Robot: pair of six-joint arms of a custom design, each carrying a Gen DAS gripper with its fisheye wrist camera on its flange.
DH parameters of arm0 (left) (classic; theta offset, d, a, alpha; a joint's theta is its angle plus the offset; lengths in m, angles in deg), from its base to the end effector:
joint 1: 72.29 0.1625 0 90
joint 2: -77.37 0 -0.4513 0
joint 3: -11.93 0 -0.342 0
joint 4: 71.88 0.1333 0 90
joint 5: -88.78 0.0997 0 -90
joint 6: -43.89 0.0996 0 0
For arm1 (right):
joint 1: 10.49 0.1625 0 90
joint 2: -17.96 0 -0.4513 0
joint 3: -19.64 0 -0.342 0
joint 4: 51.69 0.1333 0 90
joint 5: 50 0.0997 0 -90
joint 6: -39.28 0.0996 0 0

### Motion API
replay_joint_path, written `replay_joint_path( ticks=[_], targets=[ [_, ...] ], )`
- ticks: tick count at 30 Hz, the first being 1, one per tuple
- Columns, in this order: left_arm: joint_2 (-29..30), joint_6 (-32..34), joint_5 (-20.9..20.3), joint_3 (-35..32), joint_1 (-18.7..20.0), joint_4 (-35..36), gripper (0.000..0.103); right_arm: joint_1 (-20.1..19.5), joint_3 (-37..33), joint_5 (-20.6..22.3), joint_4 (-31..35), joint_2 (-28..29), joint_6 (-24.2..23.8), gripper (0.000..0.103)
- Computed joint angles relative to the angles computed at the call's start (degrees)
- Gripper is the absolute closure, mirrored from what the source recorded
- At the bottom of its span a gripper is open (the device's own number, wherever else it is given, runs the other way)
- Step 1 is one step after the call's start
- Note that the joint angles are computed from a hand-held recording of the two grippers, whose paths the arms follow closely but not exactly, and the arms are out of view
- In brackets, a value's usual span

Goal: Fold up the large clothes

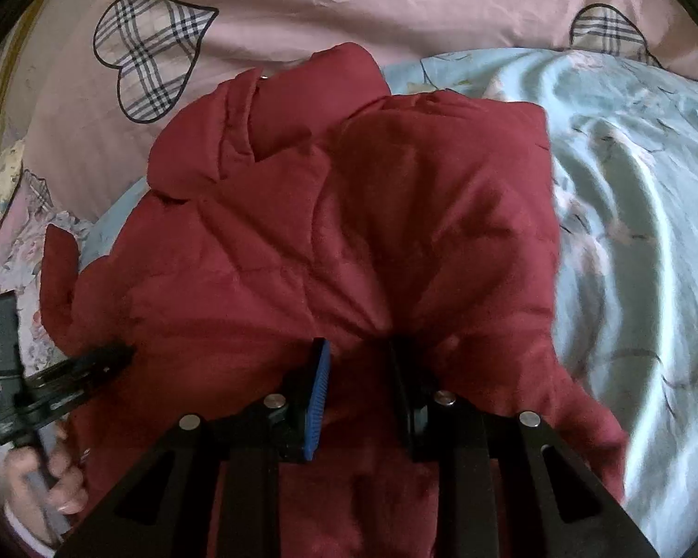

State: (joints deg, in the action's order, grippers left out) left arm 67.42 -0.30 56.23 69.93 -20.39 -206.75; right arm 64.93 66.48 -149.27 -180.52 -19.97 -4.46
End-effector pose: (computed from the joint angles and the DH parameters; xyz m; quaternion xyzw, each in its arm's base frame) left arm -0.3040 -0.7398 -0.0729 -0.0332 0.8761 -0.2978 0.3778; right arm -0.0953 -0.8321 0.3515 0.2222 -0.9372 0.1867 0.1935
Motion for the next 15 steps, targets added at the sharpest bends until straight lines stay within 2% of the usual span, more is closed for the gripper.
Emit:
replay_joint_path(
  ticks=[2,6,9,11,15],
  targets=[
    [0.36,-1.64,0.3,-1.42,-0.03,3.22,0.062,-0.15,5.14,0.61,-1.91,-3.55,0.18,0.071],
    [1.7,-3.29,2.25,-3.3,-0.37,6.13,0.062,-0.87,15.18,3.21,-2.66,-11.19,0.08,0.069],
    [2.99,-5.93,4.19,-5.26,-1.24,9.98,0.062,-1.24,24.54,4.91,-5.03,-18.01,-2.54,0.068],
    [3.45,-6.77,4.46,-4.94,-0.96,10.19,0.062,-1.13,28.5,5.61,-6.06,-21.05,-3.12,0.062],
    [4.47,-7.8,4.82,-6.74,-0.98,11.8,0.062,-0.99,34.27,9.02,-5.7,-26.44,-3.53,0.062]
  ],
)
